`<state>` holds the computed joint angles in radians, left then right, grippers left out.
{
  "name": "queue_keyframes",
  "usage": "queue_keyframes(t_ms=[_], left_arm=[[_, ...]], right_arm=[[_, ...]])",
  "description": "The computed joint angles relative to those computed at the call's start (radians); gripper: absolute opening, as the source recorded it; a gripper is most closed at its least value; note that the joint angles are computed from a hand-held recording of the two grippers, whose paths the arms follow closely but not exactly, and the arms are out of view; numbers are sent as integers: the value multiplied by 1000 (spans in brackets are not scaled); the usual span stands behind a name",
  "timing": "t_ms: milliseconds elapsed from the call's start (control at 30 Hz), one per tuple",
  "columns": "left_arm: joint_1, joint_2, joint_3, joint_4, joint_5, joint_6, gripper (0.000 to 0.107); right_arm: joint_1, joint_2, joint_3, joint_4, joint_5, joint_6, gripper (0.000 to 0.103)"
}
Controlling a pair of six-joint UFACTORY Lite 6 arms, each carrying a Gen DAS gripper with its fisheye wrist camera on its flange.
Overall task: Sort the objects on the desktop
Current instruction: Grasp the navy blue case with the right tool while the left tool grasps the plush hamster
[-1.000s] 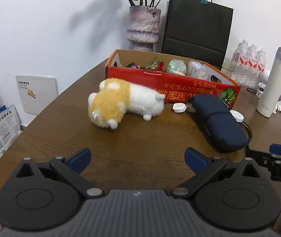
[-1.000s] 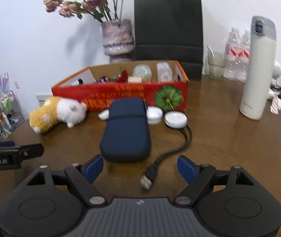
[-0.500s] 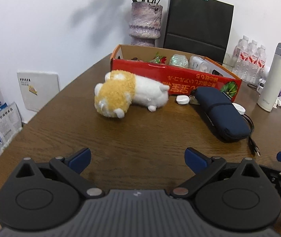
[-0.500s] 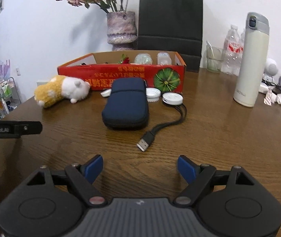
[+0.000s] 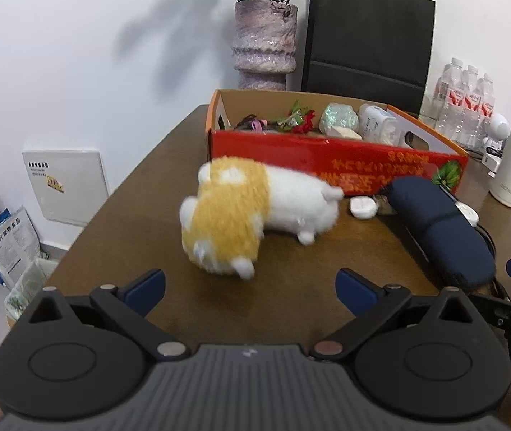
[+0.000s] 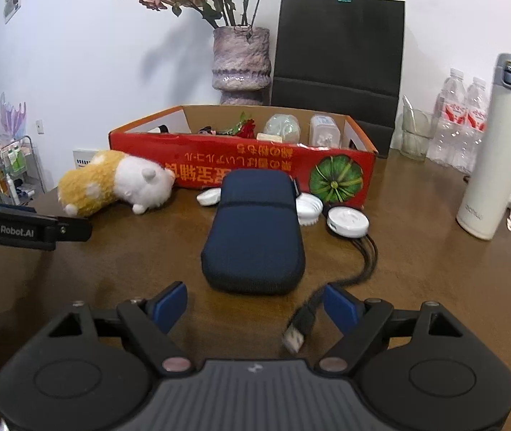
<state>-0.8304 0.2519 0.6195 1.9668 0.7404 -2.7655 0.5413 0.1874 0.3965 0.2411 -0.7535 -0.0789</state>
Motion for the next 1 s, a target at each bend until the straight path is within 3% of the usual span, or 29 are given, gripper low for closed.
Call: queue_keyframes(t_ms=[333, 467, 500, 600, 700, 833, 1000], left_arm=[[175, 65, 112, 217, -84, 10, 100], [222, 97, 148, 289, -114, -34, 91], [230, 106, 153, 309, -119, -53, 82], [247, 133, 168, 313, -132, -69, 62], [252, 124, 162, 306, -152, -65, 50], [191, 68, 95, 280, -113, -91, 47], [29, -14, 17, 95, -19, -57, 47]], right_arm=[[-20, 189, 273, 12, 76, -61, 85], [-11, 255, 367, 48, 98, -101, 85], [-7, 271, 388, 66, 101, -115, 85], [-3, 308, 433, 95, 108, -143, 84], [-9, 352, 486, 127, 139, -172, 73], [-30, 350, 483, 102, 151, -127, 63], [-13, 273, 370, 110, 102, -78, 61]])
